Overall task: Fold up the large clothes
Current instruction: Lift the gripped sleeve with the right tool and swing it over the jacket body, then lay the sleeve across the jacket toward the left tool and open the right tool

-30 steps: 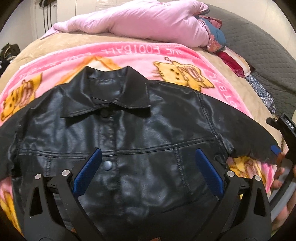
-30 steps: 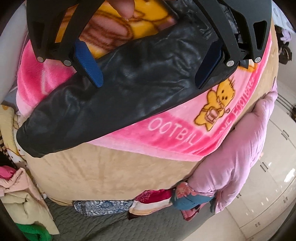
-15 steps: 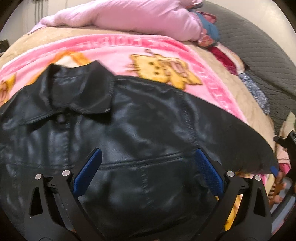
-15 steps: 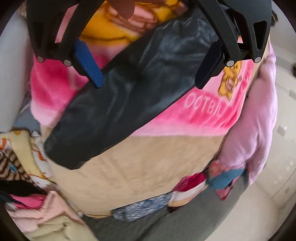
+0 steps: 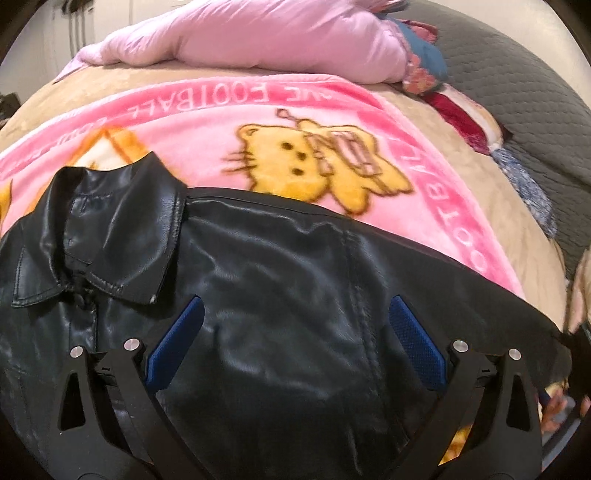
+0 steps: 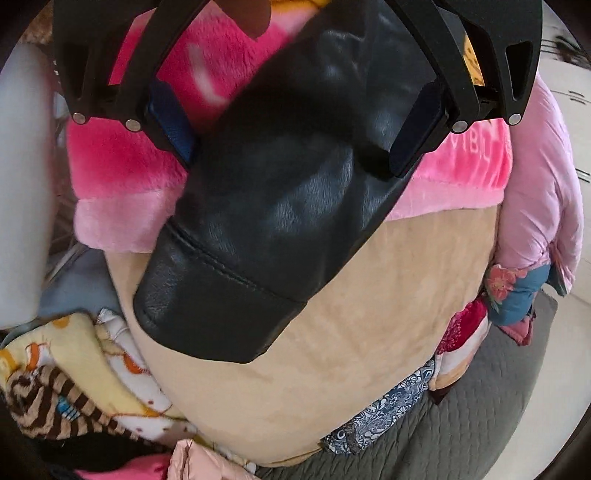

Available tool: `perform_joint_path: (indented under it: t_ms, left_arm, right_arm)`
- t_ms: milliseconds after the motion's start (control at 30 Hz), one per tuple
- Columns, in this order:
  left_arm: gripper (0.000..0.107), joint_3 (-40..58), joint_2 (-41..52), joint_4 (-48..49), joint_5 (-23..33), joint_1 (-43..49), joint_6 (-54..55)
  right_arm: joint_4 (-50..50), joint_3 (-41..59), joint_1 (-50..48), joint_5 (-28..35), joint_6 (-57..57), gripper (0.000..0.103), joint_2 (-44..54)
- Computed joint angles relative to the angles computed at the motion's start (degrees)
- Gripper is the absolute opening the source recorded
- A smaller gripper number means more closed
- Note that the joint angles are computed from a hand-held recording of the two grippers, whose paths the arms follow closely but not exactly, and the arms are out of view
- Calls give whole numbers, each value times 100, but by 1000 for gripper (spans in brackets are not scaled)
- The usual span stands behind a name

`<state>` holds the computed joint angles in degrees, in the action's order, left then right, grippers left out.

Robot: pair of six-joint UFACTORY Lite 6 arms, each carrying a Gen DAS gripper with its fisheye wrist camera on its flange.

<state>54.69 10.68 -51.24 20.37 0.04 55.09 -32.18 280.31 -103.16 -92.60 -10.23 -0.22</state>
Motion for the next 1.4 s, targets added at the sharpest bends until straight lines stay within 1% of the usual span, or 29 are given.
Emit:
perform_joint_path:
  t_ms: [100,233,300,333,400,433,467,500,533,567,600,633,667,733,800,867,933,1000,1067,1100,1133,1167,1233,1300,1400]
  left_arm:
    - [94,276,401,-380,-146,-19,178]
    - [94,627,914,-967,-130,-134,591]
    - [94,760,1181,-987,-187,-231,542]
    - [94,798,1308,-904,-299,-311,468]
    - [94,760,1488,-944,-720,-533,673]
    - [94,677,1498,-1171,-951,-635,1015]
    - [94,597,1472,-1447,-1122,-712,1344]
    - [94,586,1457,-1536,-1096,-689,1433]
    - [94,614,1429,-1385,-923,-600,1282]
    - [94,623,1365,-1083,-745,-513,967]
    - [94,582,1257,-928,-538,-424,793]
    - [94,458,1076,-1003,-309,-324,859]
    - [94,225,811,-1249,-76,-242,1165]
    - [94,-320,251,-1430,-23,-268,1508]
    - [94,-886,-246,-1651,19,-306,1910]
    - [94,-1236,-504,-1632,-26,-360,1918]
    - [94,-1347,-502,-1612,-111,-448,1892]
    - [94,-1283,-235,-1674,-345,-620,2005]
    - [94,-1317,-76,-2293,-491,-670,2638]
    - [94,-1325,-64,-2441,-499,-666,2795]
    - [94,-1354,-133,-2349,-425,-614,2728]
    - [94,-1330,-186,-2036,-275,-522,2462]
    - [94,-1283,-370,-1461,358,-78,1969]
    - [94,-1356,-670,-1428,1014,502,2016]
    - [94,-1323,-1037,-1088,1466,1170,1838]
  right_arm:
    - [-265,175,166,16,303,99,139]
    - [-464,504,136,220,460,99,334]
    - [-629,636,115,291,549,99,377]
    - [-730,681,120,305,619,99,372]
    - [-838,757,88,376,658,98,371]
    - [-863,763,70,378,662,92,351]
    - [-857,765,56,362,660,83,346]
    - [-814,753,43,326,685,79,339]
    - [-824,764,79,273,781,71,337]
    - [-875,796,146,219,902,54,340]
    - [-989,825,286,100,1115,46,323]
    - [-1077,864,380,36,1255,38,336]
    - [-1141,897,458,-27,1345,33,358]
    - [-1264,839,571,-266,1398,26,357]
    - [-1447,716,671,-531,1252,23,354]
    - [-1642,598,715,-727,985,19,375]
    - [-1906,439,747,-887,615,19,388]
    - [-2243,264,767,-979,109,18,393]
    - [-2516,93,752,-1022,-307,18,358]
    - [-2722,-4,755,-1011,-581,17,342]
    - [-2961,-103,767,-992,-855,16,330]
    - [-3164,-164,788,-946,-1056,16,328]
    - [-3461,-337,794,-847,-1365,16,277]
    - [-3681,-605,799,-817,-1740,16,144]
    - [-4009,-1051,780,-651,-2351,15,-72]
